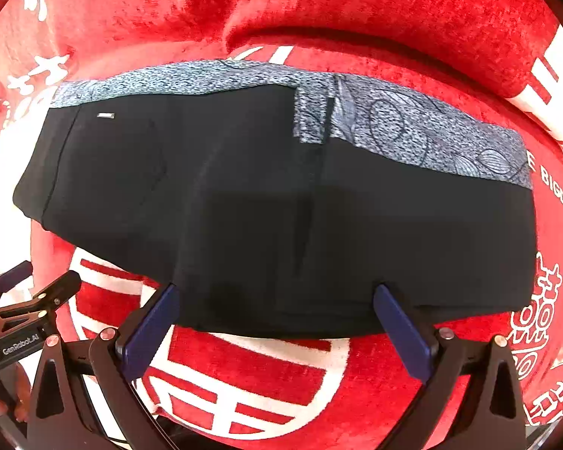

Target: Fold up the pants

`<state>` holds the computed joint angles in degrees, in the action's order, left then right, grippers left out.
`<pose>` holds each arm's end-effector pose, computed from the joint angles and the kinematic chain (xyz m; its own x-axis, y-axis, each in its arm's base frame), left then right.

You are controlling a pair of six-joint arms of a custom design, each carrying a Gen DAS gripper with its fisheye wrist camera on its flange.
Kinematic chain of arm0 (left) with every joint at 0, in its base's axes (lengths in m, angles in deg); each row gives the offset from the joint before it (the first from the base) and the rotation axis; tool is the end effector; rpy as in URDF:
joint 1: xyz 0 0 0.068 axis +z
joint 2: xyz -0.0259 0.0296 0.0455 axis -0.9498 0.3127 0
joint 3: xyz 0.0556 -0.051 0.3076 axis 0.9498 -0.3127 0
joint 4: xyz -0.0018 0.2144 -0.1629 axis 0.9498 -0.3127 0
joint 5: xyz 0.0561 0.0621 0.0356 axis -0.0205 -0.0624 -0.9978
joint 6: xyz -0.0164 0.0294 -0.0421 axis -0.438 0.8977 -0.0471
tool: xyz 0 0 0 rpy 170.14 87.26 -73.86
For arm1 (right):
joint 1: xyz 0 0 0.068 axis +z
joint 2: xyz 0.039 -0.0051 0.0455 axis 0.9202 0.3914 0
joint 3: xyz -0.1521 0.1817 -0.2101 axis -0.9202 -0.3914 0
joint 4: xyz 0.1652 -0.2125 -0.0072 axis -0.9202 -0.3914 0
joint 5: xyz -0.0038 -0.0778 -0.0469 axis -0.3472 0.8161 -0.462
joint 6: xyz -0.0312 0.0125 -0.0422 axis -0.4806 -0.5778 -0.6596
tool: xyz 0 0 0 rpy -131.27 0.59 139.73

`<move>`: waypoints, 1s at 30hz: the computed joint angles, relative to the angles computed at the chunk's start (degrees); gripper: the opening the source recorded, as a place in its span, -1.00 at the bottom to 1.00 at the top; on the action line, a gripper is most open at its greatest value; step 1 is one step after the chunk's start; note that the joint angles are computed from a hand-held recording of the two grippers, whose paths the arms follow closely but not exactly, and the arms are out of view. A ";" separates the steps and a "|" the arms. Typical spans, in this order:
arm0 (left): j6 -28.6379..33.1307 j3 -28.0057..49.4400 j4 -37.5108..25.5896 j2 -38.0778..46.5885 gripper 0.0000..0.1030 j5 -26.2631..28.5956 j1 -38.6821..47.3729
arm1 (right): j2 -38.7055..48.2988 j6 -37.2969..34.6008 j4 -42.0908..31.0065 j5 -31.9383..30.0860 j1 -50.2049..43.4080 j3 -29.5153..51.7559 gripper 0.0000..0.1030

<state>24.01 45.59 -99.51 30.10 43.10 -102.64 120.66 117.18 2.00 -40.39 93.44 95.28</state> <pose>0.3359 -0.2000 0.1830 -0.6054 0.7954 -0.0290 0.7947 0.6061 0.0318 0.1748 0.0859 0.1884 -0.5918 0.8051 -0.0392 0.8024 0.5930 0.0662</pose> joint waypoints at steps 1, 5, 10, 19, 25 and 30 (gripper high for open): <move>0.24 0.26 0.03 0.21 1.00 -0.04 0.16 | 0.37 0.16 0.22 0.00 0.27 0.21 1.00; 0.25 0.42 -0.06 0.49 1.00 0.00 0.31 | 2.67 -1.38 -0.49 0.37 0.71 1.92 1.00; 0.43 1.08 -0.16 1.19 1.00 -0.15 0.37 | 4.48 -3.40 -0.72 0.34 -0.10 2.84 1.00; -1.02 0.95 -0.14 1.35 1.00 -0.21 -0.55 | 4.51 -4.12 -0.65 0.26 -0.81 2.67 1.00; -1.56 1.15 -0.16 1.53 1.00 -0.06 -1.02 | 4.59 -4.66 -0.51 0.14 -1.33 2.45 1.00; -1.89 1.19 -0.15 1.58 1.00 0.01 -1.21 | 4.84 -5.21 -0.31 -0.01 -1.64 2.42 1.00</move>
<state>22.12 46.78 -99.66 31.67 43.10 -103.85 125.50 111.97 1.69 -40.40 91.80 97.69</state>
